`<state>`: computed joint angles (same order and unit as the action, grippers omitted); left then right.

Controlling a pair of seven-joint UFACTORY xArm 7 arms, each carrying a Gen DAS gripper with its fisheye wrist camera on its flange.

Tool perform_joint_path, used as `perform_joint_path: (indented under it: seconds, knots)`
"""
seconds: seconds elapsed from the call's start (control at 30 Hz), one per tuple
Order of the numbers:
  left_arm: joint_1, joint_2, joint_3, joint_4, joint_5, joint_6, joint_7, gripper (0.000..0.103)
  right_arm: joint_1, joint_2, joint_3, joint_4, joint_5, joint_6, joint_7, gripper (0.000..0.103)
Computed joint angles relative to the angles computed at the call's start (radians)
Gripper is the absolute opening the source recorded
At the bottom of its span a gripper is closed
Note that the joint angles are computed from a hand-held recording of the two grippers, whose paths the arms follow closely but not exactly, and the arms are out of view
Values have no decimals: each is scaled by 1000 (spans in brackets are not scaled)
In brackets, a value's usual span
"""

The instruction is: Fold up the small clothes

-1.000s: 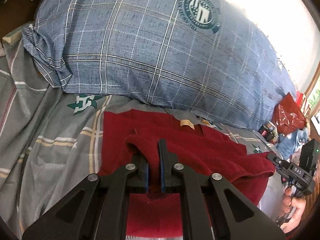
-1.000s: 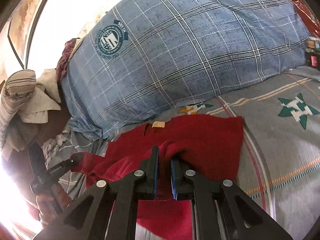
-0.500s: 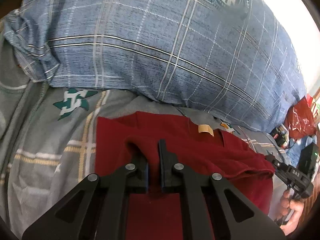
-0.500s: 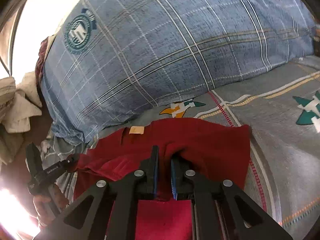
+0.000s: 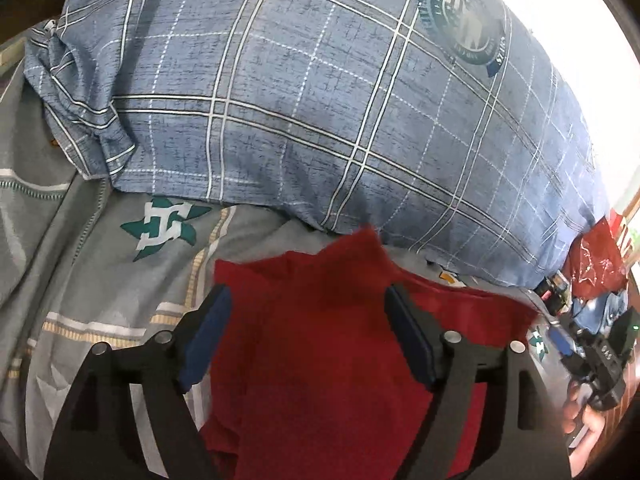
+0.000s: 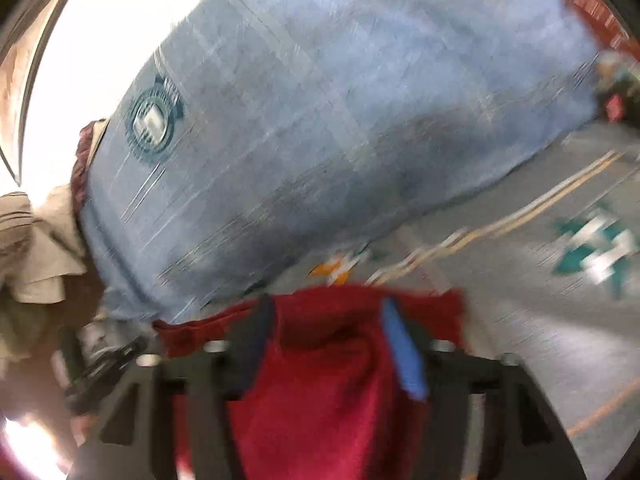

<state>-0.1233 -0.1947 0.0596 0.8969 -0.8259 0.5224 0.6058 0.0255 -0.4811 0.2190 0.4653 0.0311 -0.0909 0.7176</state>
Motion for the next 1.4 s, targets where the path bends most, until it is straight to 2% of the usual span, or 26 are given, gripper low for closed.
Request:
perform_joint_path:
  seconds: [0.03,0.07,0.1,0.13,0.17,0.2,0.23,0.3,0.33,0.37,0.43,0.5,0.57,0.73,0.9,0.97,1.03,1.17,1.23,1.3,1.33,1.4]
  knots:
    - [3,-2,-5,-5,16,-3,-9,79,-60,-16,64,-2,29,3,-16,63]
    - [3,-2,-7,-8,28,-3,-16,79,-78,-21,97,5,75,12,-72,63]
    - [5,2,-13,-8,52,-2,-32,79,-54,-17,87,14,95,23,-119,63]
    - [7,3,-17,-9,76,2,-49,79,9,-10,35,21,72,37,-155,62]
    - [9,15,-24,-7,105,3,-69,79,29,9,20,44,8,71,-159,62]
    - [9,26,-29,-6,127,2,-83,79,7,36,42,78,-84,113,-122,61]
    - [11,43,-38,-3,161,3,-104,79,-55,84,105,138,-189,181,-74,59]
    - [15,69,-47,1,209,2,-135,79,-186,173,236,234,-275,272,-28,54]
    - [16,79,-49,3,219,2,-141,79,-207,209,250,260,-312,293,2,49]
    - [19,92,-51,6,231,-1,-151,79,-244,261,268,295,-366,302,53,48]
    - [26,111,-53,12,246,1,-165,79,-261,331,256,331,-417,308,100,45]
    - [35,127,-52,23,238,13,-164,79,-230,410,199,355,-346,276,60,43]
    - [41,128,-55,24,236,13,-163,80,-201,426,163,355,-300,243,34,43]
    - [51,95,-56,7,257,1,-184,80,-139,372,130,367,-370,334,111,47]
    - [55,4,-27,-33,269,30,-169,80,31,296,63,347,-268,315,14,53]
    - [65,-50,-8,-61,296,79,-176,80,143,331,15,393,-178,310,-105,53]
    - [78,-90,3,-80,342,133,-197,80,210,398,-1,466,-146,316,-174,53]
    - [89,-179,39,-155,350,170,-210,80,295,610,-6,703,-322,365,-114,51]
    - [86,-188,43,-178,346,158,-224,80,347,698,-30,806,-357,399,-116,48]
    - [73,-177,55,-192,327,136,-209,80,425,802,-78,943,-424,476,-93,48]
    - [70,-166,50,-195,331,125,-212,80,425,823,-69,971,-441,503,-90,48]
    - [71,-127,38,-192,350,109,-225,80,477,918,-108,1088,-403,567,-125,47]
